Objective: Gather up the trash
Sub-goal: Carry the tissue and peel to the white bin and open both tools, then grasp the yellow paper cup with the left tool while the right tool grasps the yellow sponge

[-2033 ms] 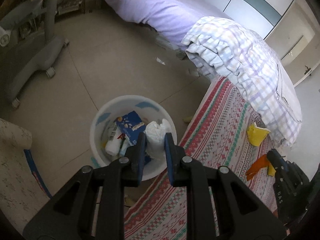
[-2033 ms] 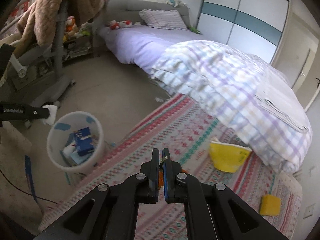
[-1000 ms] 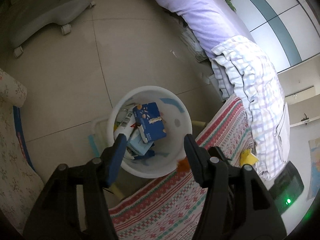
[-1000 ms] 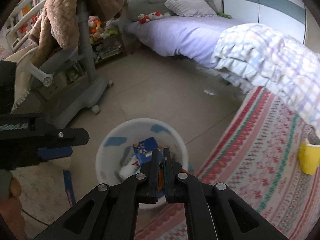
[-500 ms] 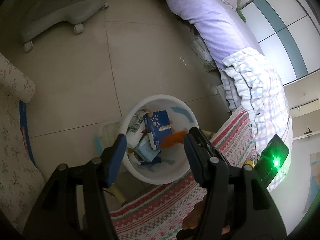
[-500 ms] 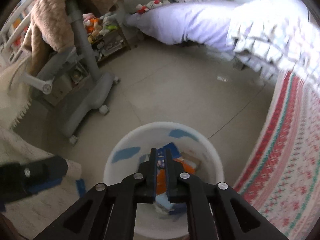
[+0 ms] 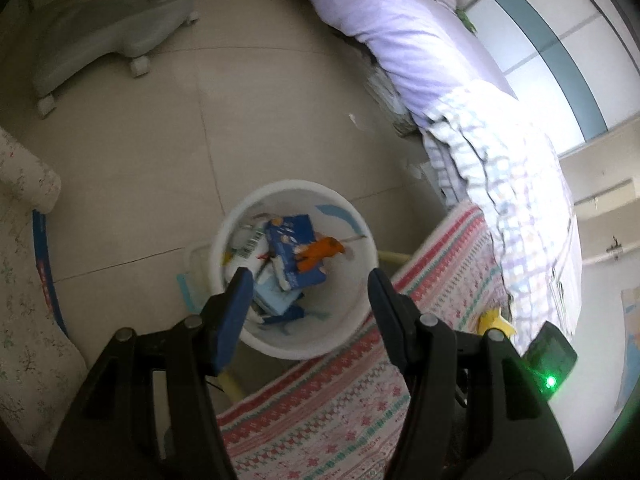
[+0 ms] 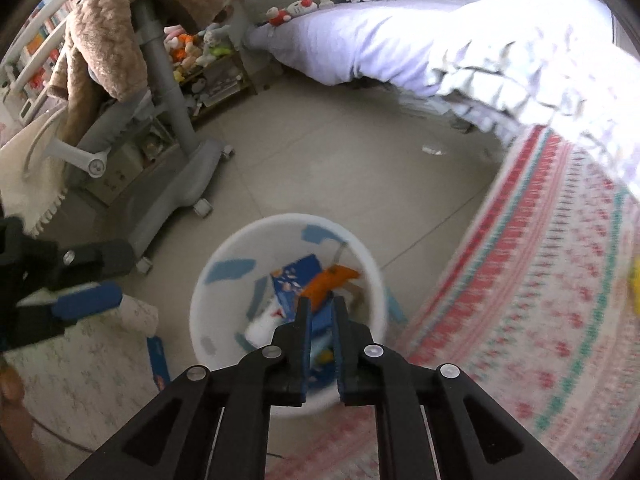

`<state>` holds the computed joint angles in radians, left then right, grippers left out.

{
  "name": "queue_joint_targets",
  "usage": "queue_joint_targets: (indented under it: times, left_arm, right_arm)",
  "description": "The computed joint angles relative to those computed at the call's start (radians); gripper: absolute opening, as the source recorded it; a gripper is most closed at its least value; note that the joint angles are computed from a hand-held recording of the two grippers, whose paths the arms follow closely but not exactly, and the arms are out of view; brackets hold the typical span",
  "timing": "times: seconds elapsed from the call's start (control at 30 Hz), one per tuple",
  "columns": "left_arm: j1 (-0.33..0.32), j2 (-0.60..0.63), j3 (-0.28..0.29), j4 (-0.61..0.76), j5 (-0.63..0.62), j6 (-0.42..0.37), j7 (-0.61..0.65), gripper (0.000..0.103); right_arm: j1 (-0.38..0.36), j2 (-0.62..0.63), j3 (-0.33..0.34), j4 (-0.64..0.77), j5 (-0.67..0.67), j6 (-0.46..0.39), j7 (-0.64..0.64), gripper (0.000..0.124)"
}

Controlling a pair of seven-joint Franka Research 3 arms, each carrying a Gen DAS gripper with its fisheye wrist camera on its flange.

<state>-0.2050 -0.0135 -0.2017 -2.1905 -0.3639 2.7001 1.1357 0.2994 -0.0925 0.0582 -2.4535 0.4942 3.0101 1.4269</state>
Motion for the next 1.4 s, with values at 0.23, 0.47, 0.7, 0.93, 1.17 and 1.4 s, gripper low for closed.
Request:
queue_joint_targets:
  times: [0.23, 0.47, 0.7, 0.93, 1.17, 1.4]
  left_arm:
    - [-0.065, 0.018, -0.052, 0.065, 0.019, -0.035, 0.082, 0.065]
    - [-0.146, 0.086, -0.118, 0.167, 0.093, -0.067, 0.110, 0.071]
    - [-0.193, 0.162, -0.174, 0.255, 0.020, -0.043, 0.154, 0.072]
    - [-0.285, 0.264, -0.141, 0.354, 0.289, 0.063, -0.024, 0.076]
    - [-0.350, 0.458, -0.114, 0.573, 0.511, 0.057, -0.117, 0.076]
    - [-0.338, 0.628, -0.144, 0.732, 0.472, 0.075, -0.210, 0.076]
  right_arm:
    - [-0.126, -0.250, 0.023, -0.180, -0.180, -0.051, 0.136, 0.050]
    - [-0.281, -0.547, -0.039, -0.330, -0.278, -0.212, 0.194, 0.067]
    - [-0.523, -0.689, -0.145, -0.372, -0.311, -0.412, 0.176, 0.074]
    - [-0.710, -0.591, -0.289, -0.338, -0.241, -0.437, 0.178, 0.074]
    - [-0.772, -0.461, -0.388, -0.268, -0.107, -0.469, 0.129, 0.074]
    - [-0.766, -0.315, -0.456, -0.201, 0.052, -0.482, 0.029, 0.074]
